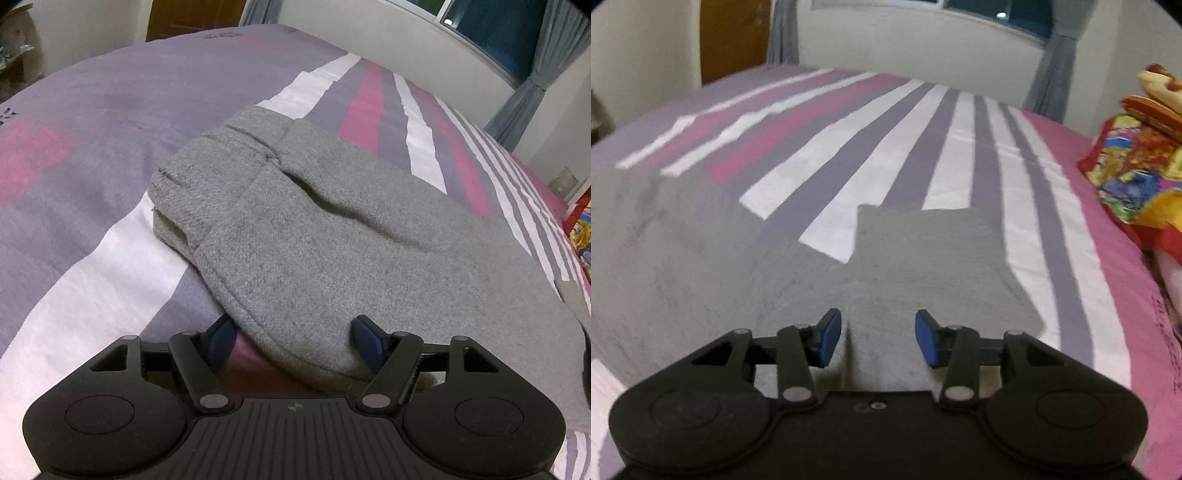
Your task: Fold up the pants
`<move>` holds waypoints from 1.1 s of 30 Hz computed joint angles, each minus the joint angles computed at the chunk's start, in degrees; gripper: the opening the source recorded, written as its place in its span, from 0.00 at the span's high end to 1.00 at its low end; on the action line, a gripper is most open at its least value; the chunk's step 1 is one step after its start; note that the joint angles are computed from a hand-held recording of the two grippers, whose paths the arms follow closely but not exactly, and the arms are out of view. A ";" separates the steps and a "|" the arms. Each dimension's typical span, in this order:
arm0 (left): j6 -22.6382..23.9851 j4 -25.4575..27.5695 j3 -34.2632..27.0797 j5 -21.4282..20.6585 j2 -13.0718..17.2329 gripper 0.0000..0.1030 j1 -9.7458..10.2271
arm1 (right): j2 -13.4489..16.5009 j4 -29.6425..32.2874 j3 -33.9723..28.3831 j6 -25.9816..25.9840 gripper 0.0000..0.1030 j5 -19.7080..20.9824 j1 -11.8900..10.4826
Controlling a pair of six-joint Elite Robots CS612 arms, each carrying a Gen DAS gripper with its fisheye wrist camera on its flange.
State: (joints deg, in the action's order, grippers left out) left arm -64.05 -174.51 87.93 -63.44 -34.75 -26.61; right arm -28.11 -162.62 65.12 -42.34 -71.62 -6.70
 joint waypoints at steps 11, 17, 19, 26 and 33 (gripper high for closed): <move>0.17 -0.23 0.21 -0.63 -0.21 0.32 0.05 | -4.16 -18.23 9.48 25.21 0.96 1.82 -7.09; 0.12 0.27 0.09 -1.78 -0.36 0.32 0.38 | -4.61 -10.99 13.13 21.10 0.92 -0.65 -10.52; 0.36 0.24 0.11 -2.32 -0.43 0.32 0.55 | -5.78 -13.32 15.09 20.89 0.71 3.03 -11.48; 0.03 -0.03 -0.01 -1.90 -0.23 0.32 0.51 | -6.62 -18.66 16.91 8.25 0.63 8.42 -11.39; 0.14 -0.45 0.00 -2.21 -0.08 0.32 0.59 | -5.37 -26.47 16.46 -8.06 0.50 6.34 -9.14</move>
State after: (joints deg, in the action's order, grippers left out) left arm -63.91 -174.96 87.93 -65.64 -34.83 -26.02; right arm -33.48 -189.09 81.58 -50.40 -65.28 -15.84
